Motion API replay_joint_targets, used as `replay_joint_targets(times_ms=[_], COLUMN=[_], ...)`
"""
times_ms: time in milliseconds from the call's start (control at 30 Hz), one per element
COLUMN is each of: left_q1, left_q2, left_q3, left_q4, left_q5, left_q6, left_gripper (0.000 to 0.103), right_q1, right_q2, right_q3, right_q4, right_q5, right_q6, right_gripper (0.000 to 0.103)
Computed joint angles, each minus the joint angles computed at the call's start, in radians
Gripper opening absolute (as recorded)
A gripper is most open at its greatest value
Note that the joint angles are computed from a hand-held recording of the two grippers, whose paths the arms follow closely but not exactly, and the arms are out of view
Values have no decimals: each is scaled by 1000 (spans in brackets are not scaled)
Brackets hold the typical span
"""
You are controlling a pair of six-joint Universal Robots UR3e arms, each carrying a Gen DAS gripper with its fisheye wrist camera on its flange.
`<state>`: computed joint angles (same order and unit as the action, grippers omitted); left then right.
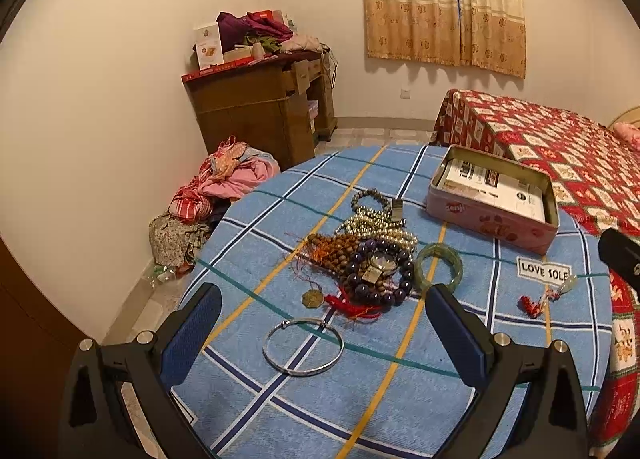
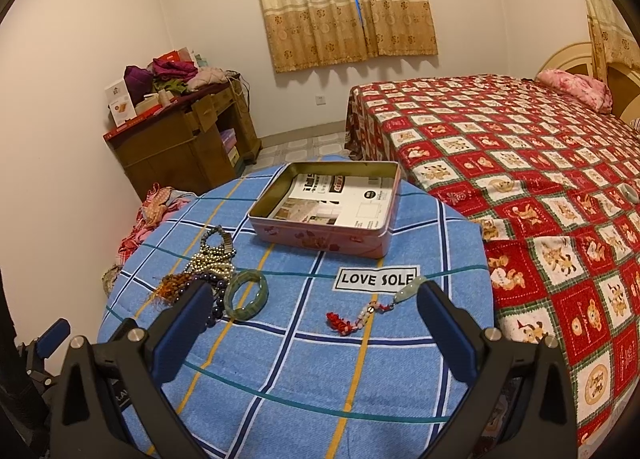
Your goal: Organize jewelry
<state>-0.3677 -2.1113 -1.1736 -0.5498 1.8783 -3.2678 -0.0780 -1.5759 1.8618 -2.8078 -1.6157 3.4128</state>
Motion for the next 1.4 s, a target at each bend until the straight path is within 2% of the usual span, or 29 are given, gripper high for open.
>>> replay_joint_targets(times_ms=[200, 333, 467, 533, 700, 800, 833, 1000, 1167, 1267, 1333, 1400], left_q1=[39, 100, 128, 151, 222, 248, 251, 254, 259, 274, 287, 285], left_q2=[42, 62, 50, 52, 46, 32, 27, 1, -13, -20, -25, -25], left_q3=[-76, -127, -192, -227, -248, -237, -233, -218, -202, -186, -174, -186], left_q4=[135, 175, 205, 201, 137, 109, 106, 89, 43, -8, -47, -34], left_q5=[-70, -179, -146, -138, -201, -270, -283, -312, -334, -395, -454, -460], left_q6=[-3, 29, 103, 111, 72, 70, 75, 124, 145, 141, 128, 107], left_gripper=[102, 102, 102, 102, 101, 101, 101, 101, 101, 101, 101, 101], right_q1=[3, 1, 5, 7, -3, -2, 1, 41, 62, 87, 86, 62], right_q2=[9, 38, 79, 111, 250, 376, 403, 557, 638, 654, 645, 607], right_q3=[-12, -30, -47, -66, -196, -350, -385, -573, -657, -674, -657, -601], right_q4=[-10, -5, 3, 19, 137, 216, 233, 331, 379, 367, 355, 340], right_q5=[-21, -3, 14, 32, 144, 193, 199, 147, 121, 64, 58, 95], right_q6=[1, -14, -51, -76, -115, -126, -124, -142, -143, -179, -203, -195], right_gripper=[103, 103, 103, 93, 83, 78, 73, 65, 57, 47, 11, 11])
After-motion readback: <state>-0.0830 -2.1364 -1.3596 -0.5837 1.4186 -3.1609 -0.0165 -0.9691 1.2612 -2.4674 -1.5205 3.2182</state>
